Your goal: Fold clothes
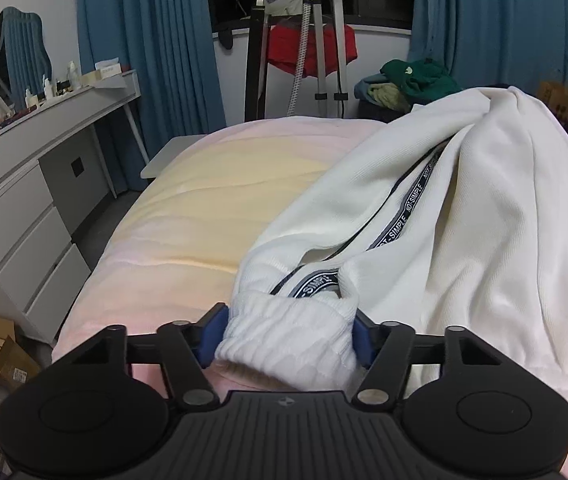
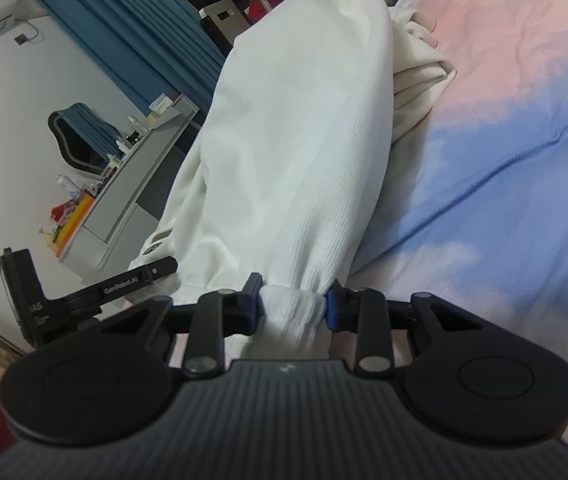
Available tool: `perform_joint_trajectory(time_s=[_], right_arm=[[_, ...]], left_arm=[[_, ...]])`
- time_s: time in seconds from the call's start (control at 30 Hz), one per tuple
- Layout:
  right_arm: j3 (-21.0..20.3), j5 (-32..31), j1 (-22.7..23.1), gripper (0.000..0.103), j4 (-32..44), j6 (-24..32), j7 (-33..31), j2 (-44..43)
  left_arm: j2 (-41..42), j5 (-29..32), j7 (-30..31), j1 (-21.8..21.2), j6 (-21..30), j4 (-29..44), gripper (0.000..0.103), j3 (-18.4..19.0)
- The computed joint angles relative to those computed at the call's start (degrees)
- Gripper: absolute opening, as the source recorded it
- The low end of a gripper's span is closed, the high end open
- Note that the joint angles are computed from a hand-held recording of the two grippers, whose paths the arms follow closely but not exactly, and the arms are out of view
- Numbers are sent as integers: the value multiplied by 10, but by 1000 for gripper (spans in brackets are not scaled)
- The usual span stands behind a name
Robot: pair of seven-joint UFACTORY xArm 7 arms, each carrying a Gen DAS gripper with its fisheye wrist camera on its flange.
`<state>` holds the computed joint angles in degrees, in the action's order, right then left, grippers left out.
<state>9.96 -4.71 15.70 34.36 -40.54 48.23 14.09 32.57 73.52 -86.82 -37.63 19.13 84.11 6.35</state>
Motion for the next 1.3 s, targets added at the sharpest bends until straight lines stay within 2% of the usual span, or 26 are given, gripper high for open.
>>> perform_joint_trajectory(time_s=[0.13, 0.23, 0.3, 0.37, 0.47, 0.53, 0.63, 0.7, 0.83, 0.9, 1.03, 1.1, 1.17, 1.3], right_arm=[[7, -58, -26, 32, -2, -12, 44, 1], [11, -82, -38, 30, -7, -41, 85, 9], [15, -102, -46, 30, -11, -62, 120, 9], [16, -120, -49, 29, -13, -84, 148, 5], [20, -129, -44, 27, -3, -125, 188, 9], [24, -121, -33, 27, 13, -149, 211, 16], [30, -99, -2, 26, 70, -149, 207, 39], [36, -90, 15, 26, 119, -151, 208, 67], [48, -80, 44, 26, 241, -122, 215, 146], [61, -80, 51, 26, 315, -105, 240, 206], [90, -149, 39, 26, 432, -17, 310, 301], [87, -142, 46, 26, 444, 12, 311, 313], [88, -144, 40, 26, 439, 18, 306, 314], [89, -161, 30, 33, 422, 38, 295, 289]], left_arm=[[-10, -30, 17, 4, 5, 0, 45, -11], [-22, -51, 27, 2, 3, 1, 29, -12], [-35, -41, 7, -6, -6, 3, 20, -5], [-55, -33, -17, 1, -34, 2, 15, -2], [-79, -84, 27, 30, -52, 10, 15, -21], [-88, -165, 105, 61, -50, 25, 14, -46], [-88, -267, 224, 97, -17, 70, 14, -75], [-76, -303, 289, 109, 8, 112, 14, -76], [-27, -364, 376, 126, 53, 199, 15, -62], [5, -374, 392, 124, 56, 227, 16, -41], [58, -432, 378, 135, 35, 239, 16, -13], [62, -450, 372, 134, 11, 214, 17, 1], [65, -464, 370, 134, -11, 190, 18, 11], [33, -461, 353, 110, -59, 121, 29, 48]])
